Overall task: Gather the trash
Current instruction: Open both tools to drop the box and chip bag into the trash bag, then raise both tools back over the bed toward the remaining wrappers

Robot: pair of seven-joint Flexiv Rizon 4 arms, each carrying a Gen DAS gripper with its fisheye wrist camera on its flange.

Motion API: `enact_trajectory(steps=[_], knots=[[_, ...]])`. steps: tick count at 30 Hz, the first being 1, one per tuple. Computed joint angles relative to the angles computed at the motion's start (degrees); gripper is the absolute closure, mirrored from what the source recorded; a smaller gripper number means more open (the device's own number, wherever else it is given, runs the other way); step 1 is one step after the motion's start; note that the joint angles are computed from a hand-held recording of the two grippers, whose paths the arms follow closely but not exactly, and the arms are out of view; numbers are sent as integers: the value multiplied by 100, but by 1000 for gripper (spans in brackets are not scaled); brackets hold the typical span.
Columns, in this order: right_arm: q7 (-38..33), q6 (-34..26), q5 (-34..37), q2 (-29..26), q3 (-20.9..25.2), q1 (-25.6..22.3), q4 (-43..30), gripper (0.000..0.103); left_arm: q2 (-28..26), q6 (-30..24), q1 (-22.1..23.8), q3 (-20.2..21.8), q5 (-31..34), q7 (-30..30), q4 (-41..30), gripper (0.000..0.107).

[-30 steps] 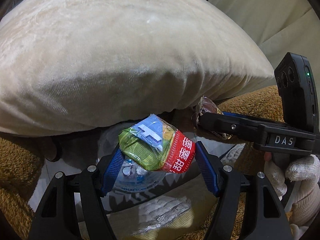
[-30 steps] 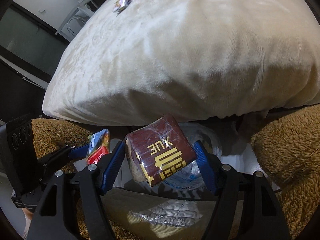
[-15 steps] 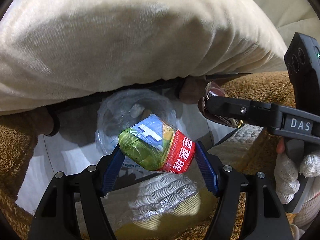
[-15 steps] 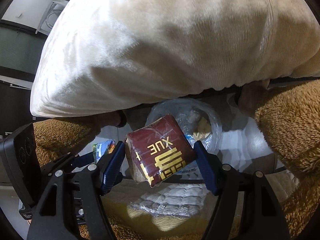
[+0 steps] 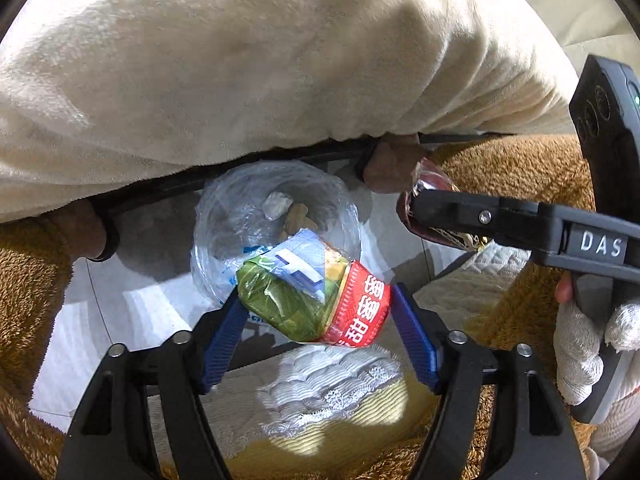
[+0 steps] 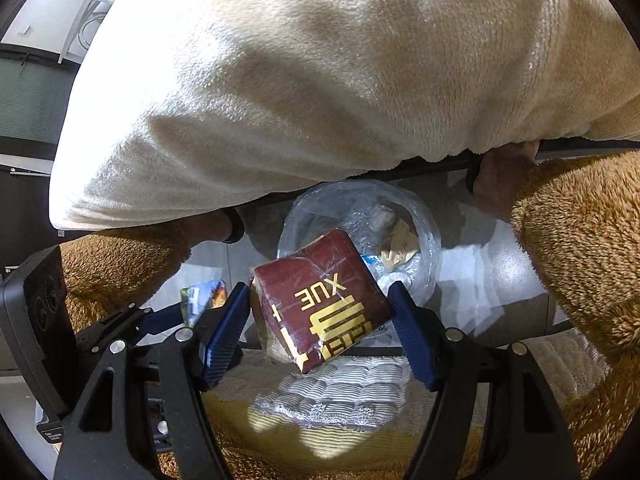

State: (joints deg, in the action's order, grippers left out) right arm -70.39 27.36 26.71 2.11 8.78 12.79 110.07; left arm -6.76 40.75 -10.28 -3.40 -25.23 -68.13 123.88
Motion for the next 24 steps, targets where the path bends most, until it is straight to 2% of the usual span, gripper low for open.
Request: enact_trajectory(steps=[1, 2, 7, 18, 24], knots=[[21, 16, -5, 1, 3, 1, 11, 25, -10, 7, -13, 0, 98, -41, -17, 30], [61, 78, -48, 11, 20, 8, 41, 23, 0, 11, -13, 11, 169, -75, -26, 28], [72, 116, -44, 37, 13, 17, 64, 23, -2, 85, 4, 22, 155, -191, -14, 27], [-10, 183, -3, 155, -7, 17, 114, 23, 100, 362, -13, 6, 6, -53, 93, 27], [-218, 663, -40, 459, 45, 72, 300, 23, 250, 522, -18, 28, -265, 98, 226, 27]])
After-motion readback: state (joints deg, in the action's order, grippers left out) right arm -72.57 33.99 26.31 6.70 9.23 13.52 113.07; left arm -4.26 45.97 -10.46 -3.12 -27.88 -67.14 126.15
